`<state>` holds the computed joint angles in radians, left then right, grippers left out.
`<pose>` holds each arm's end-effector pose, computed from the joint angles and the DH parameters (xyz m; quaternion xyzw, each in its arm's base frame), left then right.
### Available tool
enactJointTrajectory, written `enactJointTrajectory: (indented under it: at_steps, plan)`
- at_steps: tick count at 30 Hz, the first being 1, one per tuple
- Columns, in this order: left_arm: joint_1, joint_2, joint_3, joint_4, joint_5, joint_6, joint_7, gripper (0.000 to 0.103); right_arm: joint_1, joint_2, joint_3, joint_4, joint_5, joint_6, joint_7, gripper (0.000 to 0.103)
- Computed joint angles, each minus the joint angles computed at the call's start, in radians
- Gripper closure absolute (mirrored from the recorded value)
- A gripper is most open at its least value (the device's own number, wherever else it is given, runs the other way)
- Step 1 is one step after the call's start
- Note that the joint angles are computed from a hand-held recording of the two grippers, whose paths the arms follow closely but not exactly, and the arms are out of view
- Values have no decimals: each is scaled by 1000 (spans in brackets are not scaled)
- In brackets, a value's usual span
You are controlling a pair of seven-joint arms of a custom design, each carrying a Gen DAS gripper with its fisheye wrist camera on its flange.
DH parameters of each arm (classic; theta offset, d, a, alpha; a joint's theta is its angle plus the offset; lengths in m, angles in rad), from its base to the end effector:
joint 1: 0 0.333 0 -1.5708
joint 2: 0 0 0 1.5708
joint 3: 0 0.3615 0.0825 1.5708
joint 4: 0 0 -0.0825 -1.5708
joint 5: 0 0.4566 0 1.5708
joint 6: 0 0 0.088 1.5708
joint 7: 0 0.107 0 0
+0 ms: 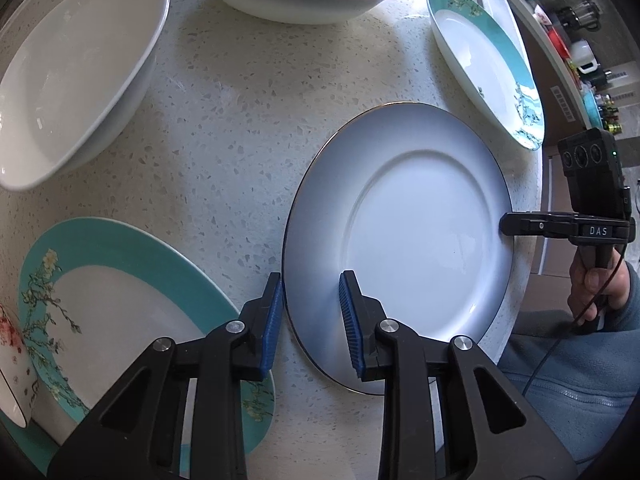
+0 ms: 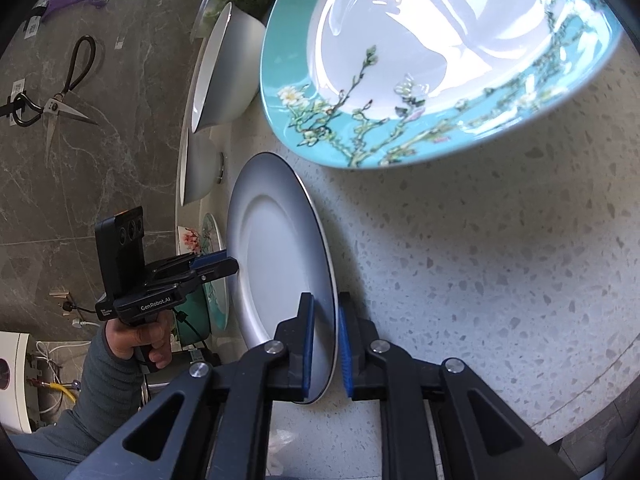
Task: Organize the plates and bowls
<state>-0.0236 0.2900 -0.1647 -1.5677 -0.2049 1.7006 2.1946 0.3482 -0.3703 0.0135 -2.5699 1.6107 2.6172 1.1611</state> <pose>0.7000 -0.1405 0.4916 0.3872 -0.9105 0.0632 0.1308 0.4512 0.1465 0.4170 -0.4168 0.7577 0.2267 0.4482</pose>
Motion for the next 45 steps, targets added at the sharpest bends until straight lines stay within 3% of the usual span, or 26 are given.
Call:
enactJointTrajectory:
  at_steps: [8,19,21,24,34,38,41,43,45]
  plan:
    - [0,-7,-7,3,-36,-43,-19,78,-1,0,-4,10,15,-27,-23,82]
    - [-7,-36,-4,-49,-44,-31,-30,81,-11,-1,-15,-9,38,-68,-45,79]
    - [-5,-33,-3,-45,-52,-36,-31,82,-17,-1,-12,-3,-6,-81,-26,75]
    - [-5,-34,-4,-45,-55,-35,-28,82,-17,-22,-14,-10,-44,-92,-22,59]
    - [-1,-38,-5,-56,-80,-31,-22,79,-2,-119,-33,-75,-265,-66,152,53]
    - [1,-48,-3,-67,-85,-31,-25,79,19,-113,-34,-66,-314,-28,191,54]
    - [-4,-70,-1,-94,-62,-16,-25,77,37,-100,-41,-62,-310,1,195,67]
    - [-4,-81,1,-110,-66,-8,-32,77,36,-93,-39,-61,-352,4,236,87]
    - [-3,-90,4,-122,-72,-6,-41,77,42,-94,-49,-67,-361,7,248,89]
